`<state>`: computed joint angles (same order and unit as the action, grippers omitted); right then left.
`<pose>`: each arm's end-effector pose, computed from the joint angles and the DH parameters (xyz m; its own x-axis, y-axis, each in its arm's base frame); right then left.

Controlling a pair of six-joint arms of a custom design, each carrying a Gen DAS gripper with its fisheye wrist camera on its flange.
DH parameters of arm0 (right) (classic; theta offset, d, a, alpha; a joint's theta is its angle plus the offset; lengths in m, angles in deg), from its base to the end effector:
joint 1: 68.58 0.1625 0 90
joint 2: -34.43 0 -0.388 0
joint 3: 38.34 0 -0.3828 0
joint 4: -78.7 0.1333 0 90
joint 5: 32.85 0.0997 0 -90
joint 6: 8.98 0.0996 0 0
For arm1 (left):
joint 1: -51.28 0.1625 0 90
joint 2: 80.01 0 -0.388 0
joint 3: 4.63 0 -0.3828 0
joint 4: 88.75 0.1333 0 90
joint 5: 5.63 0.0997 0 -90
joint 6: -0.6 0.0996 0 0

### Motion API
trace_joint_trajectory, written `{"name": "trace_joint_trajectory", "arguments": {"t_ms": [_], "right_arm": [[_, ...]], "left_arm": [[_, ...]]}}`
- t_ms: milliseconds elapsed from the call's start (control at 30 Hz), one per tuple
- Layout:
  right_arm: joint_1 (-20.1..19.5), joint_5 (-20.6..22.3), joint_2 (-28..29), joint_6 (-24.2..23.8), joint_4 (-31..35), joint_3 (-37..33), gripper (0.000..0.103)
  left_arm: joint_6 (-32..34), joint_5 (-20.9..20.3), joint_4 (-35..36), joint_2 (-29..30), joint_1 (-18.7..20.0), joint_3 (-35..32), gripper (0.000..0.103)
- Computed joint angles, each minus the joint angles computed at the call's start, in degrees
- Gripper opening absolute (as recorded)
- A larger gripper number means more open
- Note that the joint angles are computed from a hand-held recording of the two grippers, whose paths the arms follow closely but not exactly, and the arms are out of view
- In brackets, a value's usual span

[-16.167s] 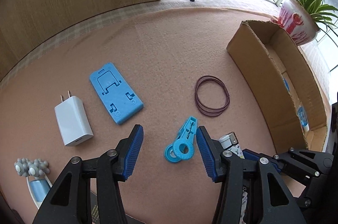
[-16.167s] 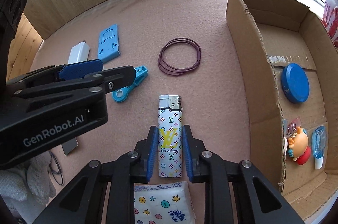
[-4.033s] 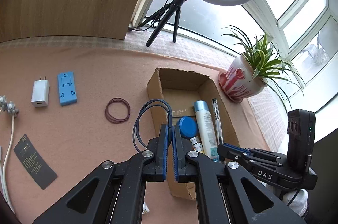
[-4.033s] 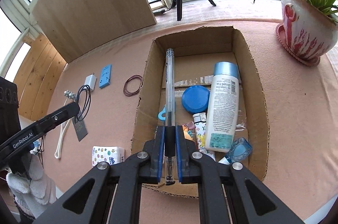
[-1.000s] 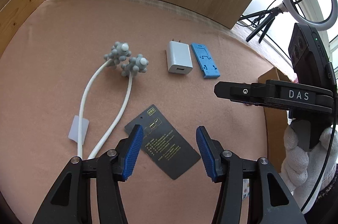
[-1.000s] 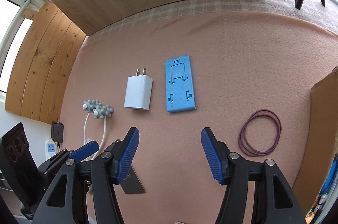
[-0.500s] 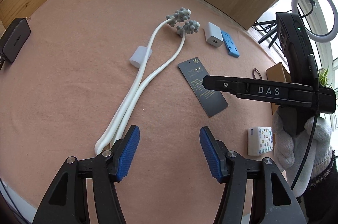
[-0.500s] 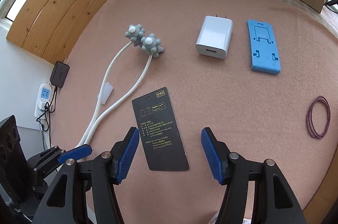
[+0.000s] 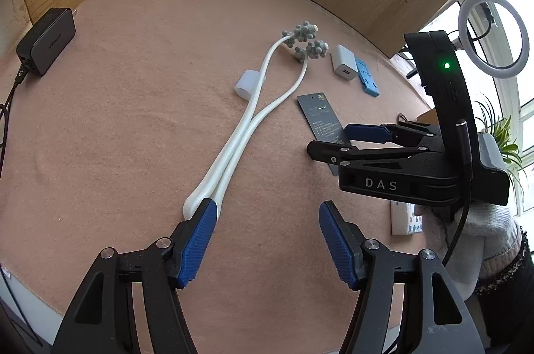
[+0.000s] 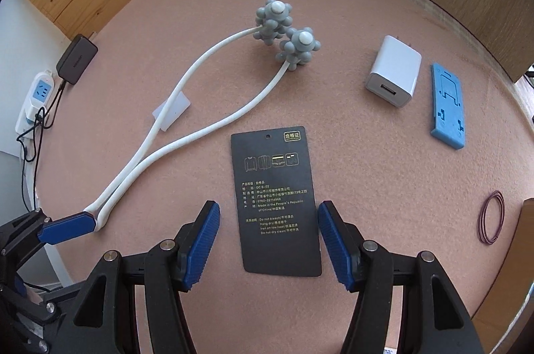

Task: Organize objects
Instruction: 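Move both tools back to the black card on the table, then grasp the black card with the right tool and lift it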

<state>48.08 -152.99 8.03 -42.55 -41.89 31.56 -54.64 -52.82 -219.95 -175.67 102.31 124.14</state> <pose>0.3899 -0.5910 -0.0347 -0.3602 -0.8885 0.2843 -0.7639 0.4558 0.4568 -0.0899 -0.4307 0.2812 -0.8710 -0.4117 -0.2680 -0.1630 0.7568 -0.6330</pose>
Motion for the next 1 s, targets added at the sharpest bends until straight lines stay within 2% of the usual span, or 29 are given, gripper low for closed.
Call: {"name": "trace_joint_trajectory", "arguments": {"t_ms": [100,267,600,733,1000], "right_arm": [[0.6,-2.2,-0.5,-2.8,-4.2,2.7,0.057],[0.1,-1.4,-0.9,-1.1,-3.3,2.2,0.046],[-2.8,2.8,-5.8,3.6,-2.8,4.2,0.046],[-4.1,3.5,-9.3,3.4,-4.9,6.0,0.046],[-5.6,3.5,-15.4,7.0,-10.3,9.8,0.046]], "left_arm": [[-1.0,0.5,0.9,-1.1,-0.4,0.5,0.067],[-1.9,1.3,2.1,-1.9,-0.7,0.5,0.067],[-0.8,1.3,1.4,0.3,-0.2,-0.8,0.067],[0.2,1.0,0.6,2.4,-0.3,-1.9,0.067],[2.9,0.3,-1.2,6.6,-0.3,-4.5,0.067]]}}
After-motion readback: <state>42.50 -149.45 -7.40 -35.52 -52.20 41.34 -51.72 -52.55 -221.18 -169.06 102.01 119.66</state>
